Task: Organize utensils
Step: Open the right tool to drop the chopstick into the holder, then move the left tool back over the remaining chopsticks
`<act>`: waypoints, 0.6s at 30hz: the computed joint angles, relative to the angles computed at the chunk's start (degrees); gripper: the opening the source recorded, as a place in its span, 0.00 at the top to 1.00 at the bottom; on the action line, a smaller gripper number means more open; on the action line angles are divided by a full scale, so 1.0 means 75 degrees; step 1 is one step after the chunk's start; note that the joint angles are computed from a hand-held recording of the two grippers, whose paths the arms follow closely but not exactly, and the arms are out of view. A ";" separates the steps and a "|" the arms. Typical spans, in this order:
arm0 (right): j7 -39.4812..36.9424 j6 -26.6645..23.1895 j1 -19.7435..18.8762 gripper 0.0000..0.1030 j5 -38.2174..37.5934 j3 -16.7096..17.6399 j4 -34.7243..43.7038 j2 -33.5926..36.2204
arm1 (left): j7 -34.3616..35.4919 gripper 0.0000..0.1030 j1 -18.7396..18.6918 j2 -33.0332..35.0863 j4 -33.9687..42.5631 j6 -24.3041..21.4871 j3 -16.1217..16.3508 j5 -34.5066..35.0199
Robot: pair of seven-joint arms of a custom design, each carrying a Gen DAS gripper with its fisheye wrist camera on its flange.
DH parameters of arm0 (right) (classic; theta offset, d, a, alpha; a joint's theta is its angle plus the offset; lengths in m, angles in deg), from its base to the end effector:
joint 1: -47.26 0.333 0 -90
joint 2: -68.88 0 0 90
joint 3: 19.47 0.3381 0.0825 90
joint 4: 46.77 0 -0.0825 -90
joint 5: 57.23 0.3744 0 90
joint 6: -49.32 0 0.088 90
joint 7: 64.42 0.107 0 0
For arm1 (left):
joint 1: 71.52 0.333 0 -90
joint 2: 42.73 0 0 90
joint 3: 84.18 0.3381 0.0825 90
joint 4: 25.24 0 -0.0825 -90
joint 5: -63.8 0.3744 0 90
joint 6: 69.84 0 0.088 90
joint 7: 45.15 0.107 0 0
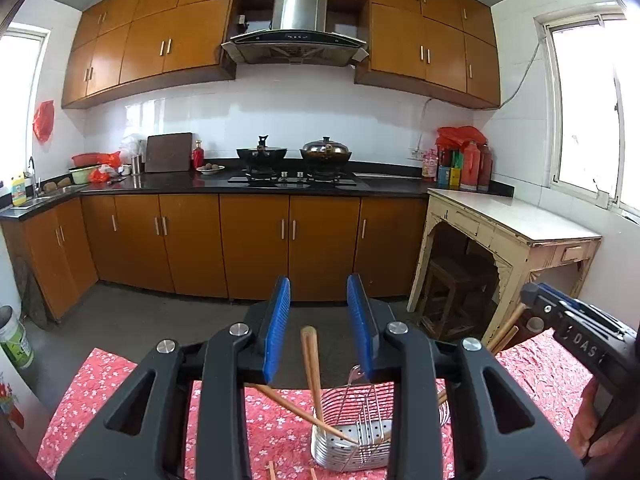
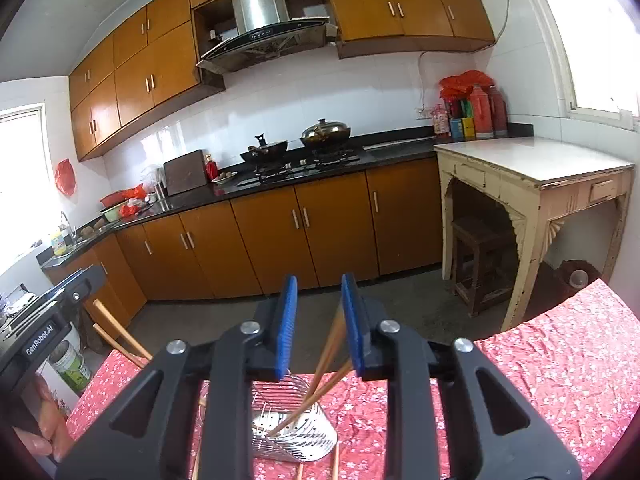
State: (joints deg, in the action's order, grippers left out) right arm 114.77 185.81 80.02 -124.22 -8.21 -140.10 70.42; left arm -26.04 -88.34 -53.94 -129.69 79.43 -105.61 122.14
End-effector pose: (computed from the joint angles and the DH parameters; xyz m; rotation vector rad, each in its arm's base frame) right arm 0.4455 0.4151 0.7039 -1.2757 1.5540 -0.8650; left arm 0.3948 -0.3661 0.7358 -1.3784 1.5354 -1.1856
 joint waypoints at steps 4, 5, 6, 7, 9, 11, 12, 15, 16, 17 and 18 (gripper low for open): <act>0.0037 -0.0206 0.0005 0.70 -0.0062 0.0072 -0.0226 -0.0272 | -0.0006 0.68 0.0010 -0.0277 -0.0229 -0.0029 0.0016 -0.0095; 0.0045 -0.0301 0.0006 0.70 -0.0070 0.0115 -0.0300 -0.0364 | -0.0001 0.67 0.0023 -0.0365 -0.0314 -0.0011 0.0025 -0.0138; 0.0056 -0.0336 -0.0007 0.69 -0.0075 0.0152 -0.0385 -0.0456 | 0.0016 0.67 0.0034 -0.0454 -0.0393 -0.0021 0.0021 -0.0191; 0.0067 -0.0397 -0.0018 0.67 -0.0086 0.0201 -0.0479 -0.0558 | 0.0048 0.67 0.0037 -0.0568 -0.0502 -0.0021 0.0022 -0.0262; 0.0118 -0.0489 -0.0056 0.66 -0.0106 0.0305 -0.0689 -0.0766 | 0.0128 0.67 0.0047 -0.0802 -0.0727 -0.0005 0.0023 -0.0413; 0.0194 -0.0542 -0.0102 0.64 -0.0094 0.0412 -0.0922 -0.0979 | 0.0150 0.63 0.0077 -0.1063 -0.0991 0.0014 -0.0013 -0.0515; 0.0231 -0.0566 -0.0125 0.63 -0.0062 0.0469 -0.1060 -0.1104 | 0.0163 0.62 0.0096 -0.1170 -0.1099 0.0033 -0.0027 -0.0573; 0.0320 -0.0650 -0.0197 0.61 0.0068 0.0647 -0.1439 -0.1422 | 0.0227 0.59 0.0108 -0.1598 -0.1558 0.0104 -0.0030 -0.0821; 0.0351 -0.0662 -0.0218 0.61 0.0124 0.0703 -0.1597 -0.1541 | 0.0243 0.57 0.0105 -0.1760 -0.1740 0.0113 -0.0028 -0.0915; 0.0390 -0.0682 -0.0241 0.61 0.0162 0.0767 -0.1730 -0.1631 | 0.0272 0.54 0.0099 -0.1903 -0.1909 0.0142 -0.0017 -0.1012; 0.0421 -0.0697 -0.0262 0.61 0.0215 0.0819 -0.1864 -0.1728 | 0.0315 0.53 0.0073 -0.2058 -0.2100 0.0179 0.0007 -0.1129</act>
State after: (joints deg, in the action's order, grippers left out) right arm 117.92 180.58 78.05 -122.61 -2.06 -154.09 57.46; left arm -23.67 -87.80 -69.37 -145.44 80.78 -105.56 113.67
